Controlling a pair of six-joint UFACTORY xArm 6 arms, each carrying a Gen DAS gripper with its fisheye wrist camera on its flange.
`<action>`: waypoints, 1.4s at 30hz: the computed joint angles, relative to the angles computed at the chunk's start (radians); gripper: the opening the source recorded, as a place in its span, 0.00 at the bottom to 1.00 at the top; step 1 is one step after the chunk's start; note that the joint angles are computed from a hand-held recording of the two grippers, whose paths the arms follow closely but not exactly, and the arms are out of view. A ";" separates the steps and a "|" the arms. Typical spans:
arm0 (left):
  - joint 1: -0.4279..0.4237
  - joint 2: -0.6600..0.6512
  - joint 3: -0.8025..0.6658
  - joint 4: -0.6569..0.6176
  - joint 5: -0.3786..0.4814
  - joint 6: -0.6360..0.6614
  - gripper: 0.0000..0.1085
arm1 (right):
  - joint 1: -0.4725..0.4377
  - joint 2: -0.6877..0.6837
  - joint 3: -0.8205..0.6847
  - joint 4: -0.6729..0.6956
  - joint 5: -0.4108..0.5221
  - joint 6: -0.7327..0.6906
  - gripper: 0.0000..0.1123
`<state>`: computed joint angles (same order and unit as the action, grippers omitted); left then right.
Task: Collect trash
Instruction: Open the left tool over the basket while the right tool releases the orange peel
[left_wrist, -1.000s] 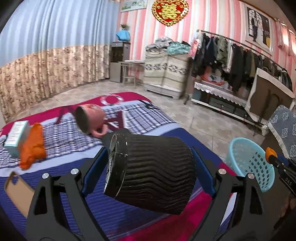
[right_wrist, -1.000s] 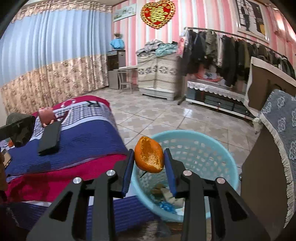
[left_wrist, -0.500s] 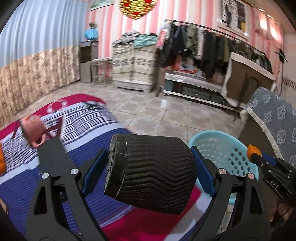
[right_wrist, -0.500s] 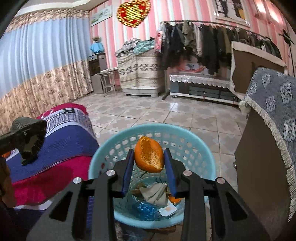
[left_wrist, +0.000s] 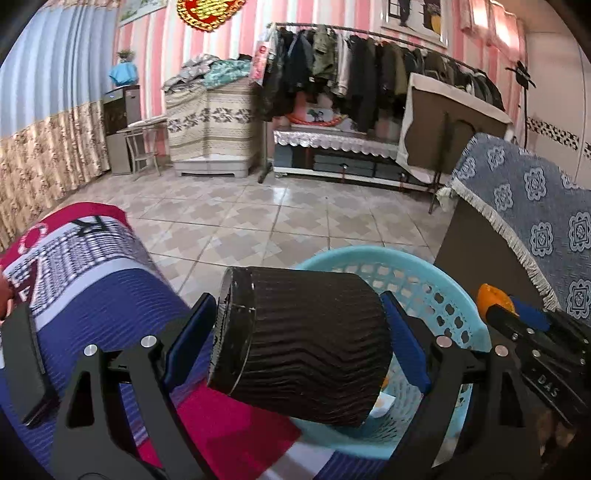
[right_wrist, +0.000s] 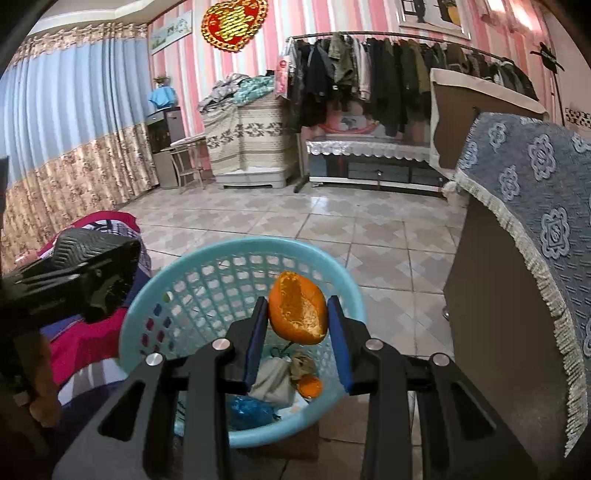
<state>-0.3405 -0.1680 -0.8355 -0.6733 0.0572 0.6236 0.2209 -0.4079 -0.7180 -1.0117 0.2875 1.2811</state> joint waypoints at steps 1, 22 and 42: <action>-0.005 0.014 -0.013 0.009 0.007 -0.010 0.79 | -0.004 -0.007 0.007 0.004 0.004 -0.004 0.30; 0.119 -0.038 0.030 0.251 -0.023 -0.199 0.90 | 0.018 0.049 -0.026 0.015 0.006 -0.012 0.30; 0.422 -0.304 0.214 0.339 -0.022 -0.285 0.90 | 0.127 0.112 -0.158 -0.097 0.107 0.102 0.79</action>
<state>0.0813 -0.4720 -0.6217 -0.3346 0.0354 0.3387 0.3480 -0.2957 -0.8765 -1.1090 0.3944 1.3830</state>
